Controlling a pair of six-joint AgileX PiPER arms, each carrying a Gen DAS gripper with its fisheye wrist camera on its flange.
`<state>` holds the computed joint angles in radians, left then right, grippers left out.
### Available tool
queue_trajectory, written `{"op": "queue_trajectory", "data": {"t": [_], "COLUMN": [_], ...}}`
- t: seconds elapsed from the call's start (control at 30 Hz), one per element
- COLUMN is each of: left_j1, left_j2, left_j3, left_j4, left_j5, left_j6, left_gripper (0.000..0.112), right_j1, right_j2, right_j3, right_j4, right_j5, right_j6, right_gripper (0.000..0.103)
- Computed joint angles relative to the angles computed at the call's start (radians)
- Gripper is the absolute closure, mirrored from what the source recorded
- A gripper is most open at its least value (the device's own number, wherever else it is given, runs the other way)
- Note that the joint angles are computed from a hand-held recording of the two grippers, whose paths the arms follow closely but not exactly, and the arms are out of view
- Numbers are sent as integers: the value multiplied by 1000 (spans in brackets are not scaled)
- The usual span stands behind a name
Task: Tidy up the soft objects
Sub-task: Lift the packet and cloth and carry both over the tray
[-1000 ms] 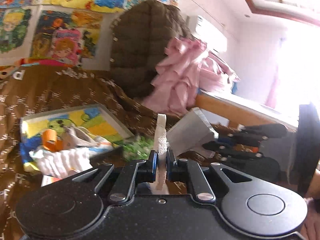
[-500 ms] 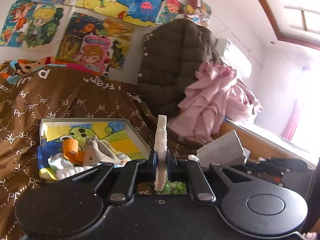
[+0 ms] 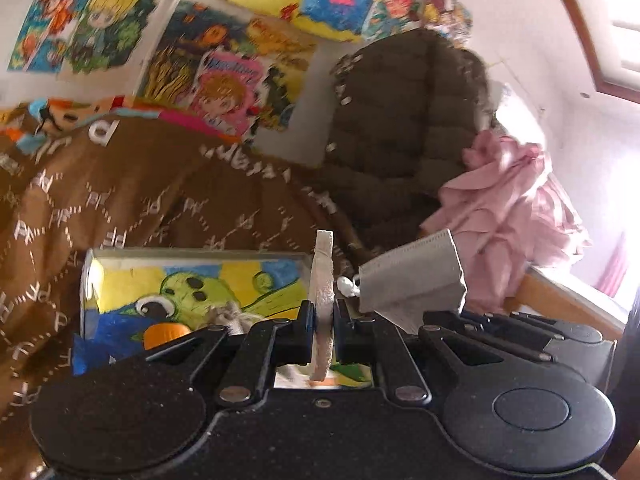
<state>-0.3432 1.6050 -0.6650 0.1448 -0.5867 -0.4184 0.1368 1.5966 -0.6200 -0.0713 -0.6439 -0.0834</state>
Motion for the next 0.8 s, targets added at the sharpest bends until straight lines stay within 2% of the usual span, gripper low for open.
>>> {"op": "queue_trajectory", "data": {"t": [0.13,0.23,0.3,0.43,0.53,0.8], "left_j1": [78,123,141,146,150,134], "left_j2": [150,223,261,318,336,341], "left_j3": [-85,-136,-173,-223,-241,-264], "left_j4": [95,163,213,209,207,131], "left_j5": [-38,-55,-44,-38,-29,10], "left_j6": [-83,-146,-173,-169,-179,-135], "left_gripper": [102,102,102,102,101,98], "right_j1": [2,13,35,78,81,88], "right_j2": [142,207,235,267,280,308], "right_j3": [-178,-257,-290,-328,-356,-374], "right_j4": [-46,-26,66,229,281,437], "right_j5": [95,161,200,248,299,300], "right_j6": [123,121,49,-114,-139,-279], "right_gripper": [96,96,96,96,96,94]}}
